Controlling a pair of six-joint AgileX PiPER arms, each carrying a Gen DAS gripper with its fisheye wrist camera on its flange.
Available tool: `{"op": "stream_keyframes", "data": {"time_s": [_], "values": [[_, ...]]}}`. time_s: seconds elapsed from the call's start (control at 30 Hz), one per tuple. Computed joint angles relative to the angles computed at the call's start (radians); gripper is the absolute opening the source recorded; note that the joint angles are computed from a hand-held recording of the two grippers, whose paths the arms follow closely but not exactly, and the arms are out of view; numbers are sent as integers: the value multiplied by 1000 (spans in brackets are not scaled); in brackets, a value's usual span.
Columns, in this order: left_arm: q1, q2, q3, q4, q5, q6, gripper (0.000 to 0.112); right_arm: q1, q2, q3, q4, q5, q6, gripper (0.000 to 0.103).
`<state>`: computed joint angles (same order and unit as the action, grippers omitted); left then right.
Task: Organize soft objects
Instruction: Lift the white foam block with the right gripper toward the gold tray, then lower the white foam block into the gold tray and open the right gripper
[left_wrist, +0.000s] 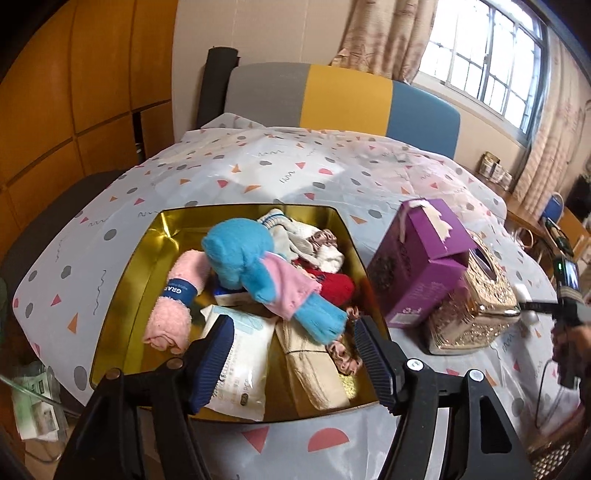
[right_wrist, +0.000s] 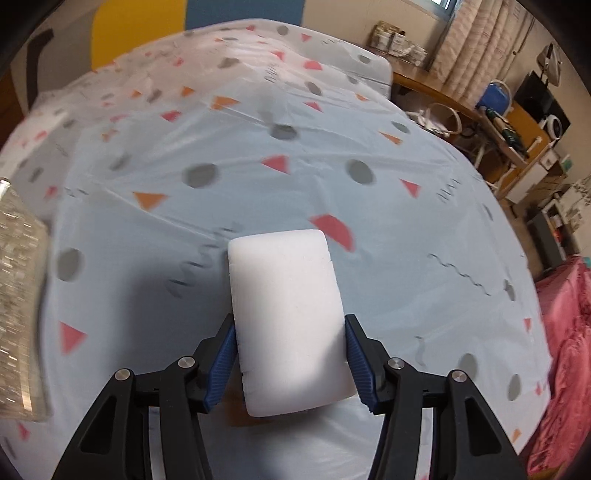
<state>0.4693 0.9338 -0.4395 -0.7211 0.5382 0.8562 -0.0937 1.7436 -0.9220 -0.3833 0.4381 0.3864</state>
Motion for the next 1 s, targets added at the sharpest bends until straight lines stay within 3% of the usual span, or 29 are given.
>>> {"op": "stream_keyframes", "data": {"time_s": [0.47, 0.7, 1.0], "values": [[49, -12, 21, -51, 49, 81, 73, 217, -90, -213, 248, 87, -144, 56], [101, -3, 26, -88, 70, 137, 74, 439, -159, -330, 235, 117, -134, 56], [406, 74, -5, -205, 153, 353, 74, 835, -137, -443, 201, 155, -123, 56]]}}
